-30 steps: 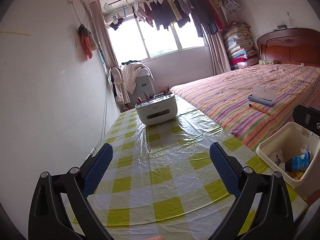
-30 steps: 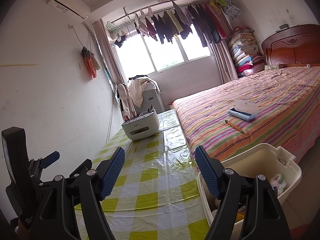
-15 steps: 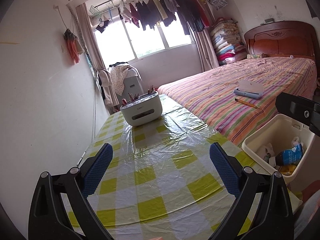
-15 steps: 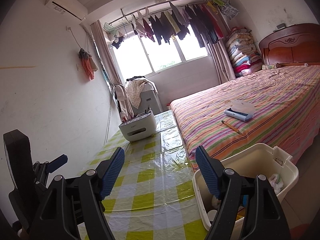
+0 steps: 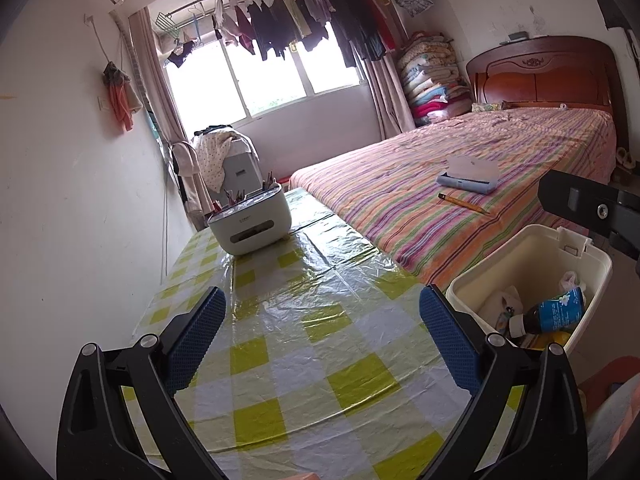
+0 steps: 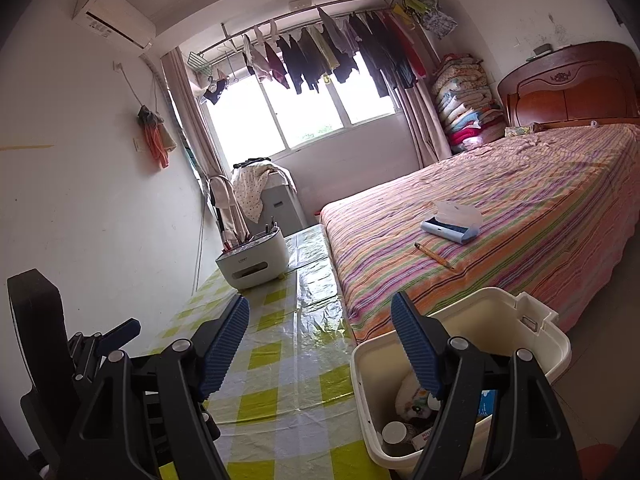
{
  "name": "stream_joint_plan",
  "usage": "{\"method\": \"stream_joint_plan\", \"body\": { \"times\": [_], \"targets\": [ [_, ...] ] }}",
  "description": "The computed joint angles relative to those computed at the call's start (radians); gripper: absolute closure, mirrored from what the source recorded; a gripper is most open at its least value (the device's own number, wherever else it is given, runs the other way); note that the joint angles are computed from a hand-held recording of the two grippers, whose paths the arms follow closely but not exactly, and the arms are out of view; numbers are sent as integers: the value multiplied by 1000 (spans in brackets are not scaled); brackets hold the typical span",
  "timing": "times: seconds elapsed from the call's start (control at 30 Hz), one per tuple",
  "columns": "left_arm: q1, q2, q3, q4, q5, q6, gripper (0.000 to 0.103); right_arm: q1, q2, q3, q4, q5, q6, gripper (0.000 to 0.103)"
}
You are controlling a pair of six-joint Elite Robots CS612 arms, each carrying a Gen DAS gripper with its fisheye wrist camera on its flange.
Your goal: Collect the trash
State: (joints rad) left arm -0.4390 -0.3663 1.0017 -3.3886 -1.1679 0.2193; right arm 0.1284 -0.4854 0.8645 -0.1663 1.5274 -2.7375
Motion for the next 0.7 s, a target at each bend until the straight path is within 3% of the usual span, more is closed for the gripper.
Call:
{"method": "stream_joint_plan", "body": {
  "times": [0.7],
  "targets": [
    [-23,24,-30,-4,-3,66,7,-11,-12,29,-17,13,23,31]
  ]
}}
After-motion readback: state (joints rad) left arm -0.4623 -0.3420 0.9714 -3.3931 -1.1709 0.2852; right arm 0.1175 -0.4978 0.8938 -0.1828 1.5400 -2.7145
